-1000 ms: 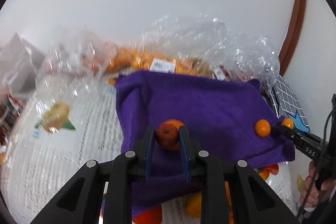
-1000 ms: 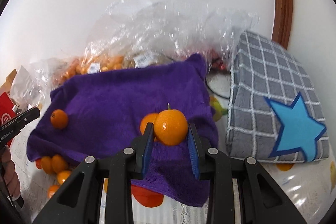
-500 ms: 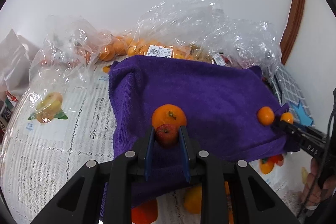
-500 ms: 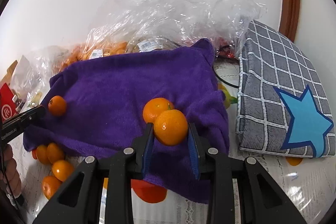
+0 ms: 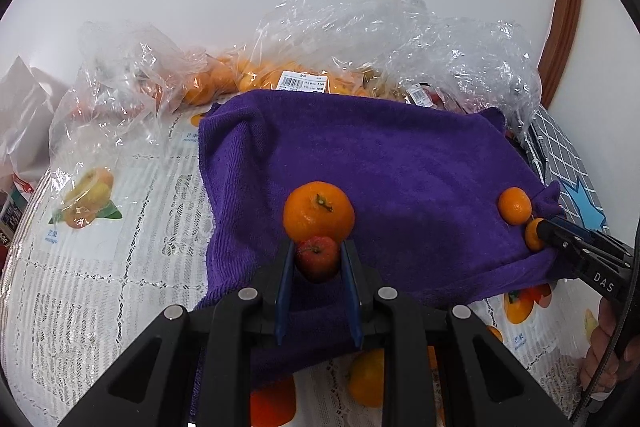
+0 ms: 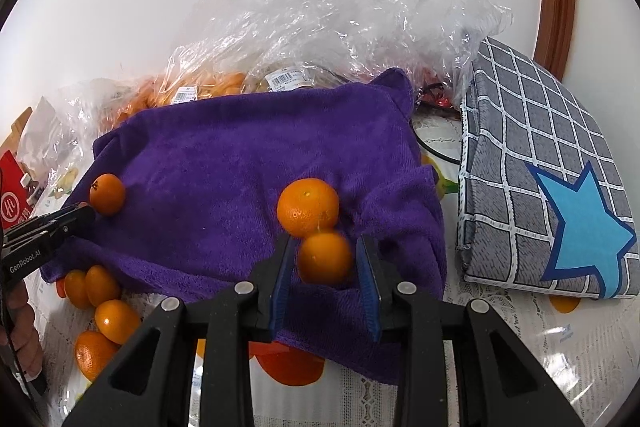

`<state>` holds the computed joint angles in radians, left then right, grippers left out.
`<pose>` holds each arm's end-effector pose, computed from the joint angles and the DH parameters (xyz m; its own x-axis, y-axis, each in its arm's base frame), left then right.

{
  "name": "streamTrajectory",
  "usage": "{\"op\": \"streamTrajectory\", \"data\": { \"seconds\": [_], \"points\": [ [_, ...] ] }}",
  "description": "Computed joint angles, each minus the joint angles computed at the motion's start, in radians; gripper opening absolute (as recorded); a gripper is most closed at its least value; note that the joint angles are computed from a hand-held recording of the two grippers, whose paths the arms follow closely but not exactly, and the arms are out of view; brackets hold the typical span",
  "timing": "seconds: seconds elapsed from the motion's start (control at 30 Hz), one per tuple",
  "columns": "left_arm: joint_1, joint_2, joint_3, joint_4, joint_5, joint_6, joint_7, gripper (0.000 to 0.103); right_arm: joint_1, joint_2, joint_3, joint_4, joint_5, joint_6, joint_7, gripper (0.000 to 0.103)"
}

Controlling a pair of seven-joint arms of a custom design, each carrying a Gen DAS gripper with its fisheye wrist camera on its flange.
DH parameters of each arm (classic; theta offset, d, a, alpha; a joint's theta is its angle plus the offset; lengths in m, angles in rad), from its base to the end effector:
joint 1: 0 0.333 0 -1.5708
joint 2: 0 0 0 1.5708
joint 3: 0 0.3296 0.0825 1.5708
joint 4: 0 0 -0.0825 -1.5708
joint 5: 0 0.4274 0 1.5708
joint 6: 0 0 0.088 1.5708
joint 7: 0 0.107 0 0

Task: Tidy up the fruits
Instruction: 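Carry both fruits onto the purple towel and open both tools, then grasp a small yellow-brown fruit on the sheet with the right tool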

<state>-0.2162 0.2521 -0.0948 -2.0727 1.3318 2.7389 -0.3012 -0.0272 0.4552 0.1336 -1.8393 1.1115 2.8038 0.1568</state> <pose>0.5920 -0.2285 0.3165 0.3469 -0.9296 0.1246 -0.6356 -0.3307 -0.6976 0.7062 0.0248 0.3013 0.5081 -0.8589 -0.0635 -0.6384 -0.3261 -0.6972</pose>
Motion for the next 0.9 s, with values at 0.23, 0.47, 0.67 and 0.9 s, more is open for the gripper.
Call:
{"op": "streamTrajectory", "data": {
  "seconds": [0.23,0.47,0.67,0.9],
  "points": [
    [0.002,0.0,0.001,-0.001,-0.002,0.005,0.001,0.023,-0.022,-0.015,0.031,-0.013,0.106,0.035,-0.106,0.059],
    [-0.011,-0.004,-0.006,0.003,-0.024,-0.053,0.024,0.031,-0.032,-0.041,0.036,-0.026,0.303,0.034,-0.285,0.064],
    [-0.017,-0.031,-0.01,-0.013,0.021,-0.082,-0.028,0.031,0.008,-0.072,-0.012,-0.045,0.342,0.069,-0.28,0.064],
    [-0.032,-0.079,-0.036,-0.034,0.101,-0.189,-0.051,0.031,0.014,-0.175,-0.057,-0.163,0.187,-0.003,-0.109,0.064]
  ]
}}
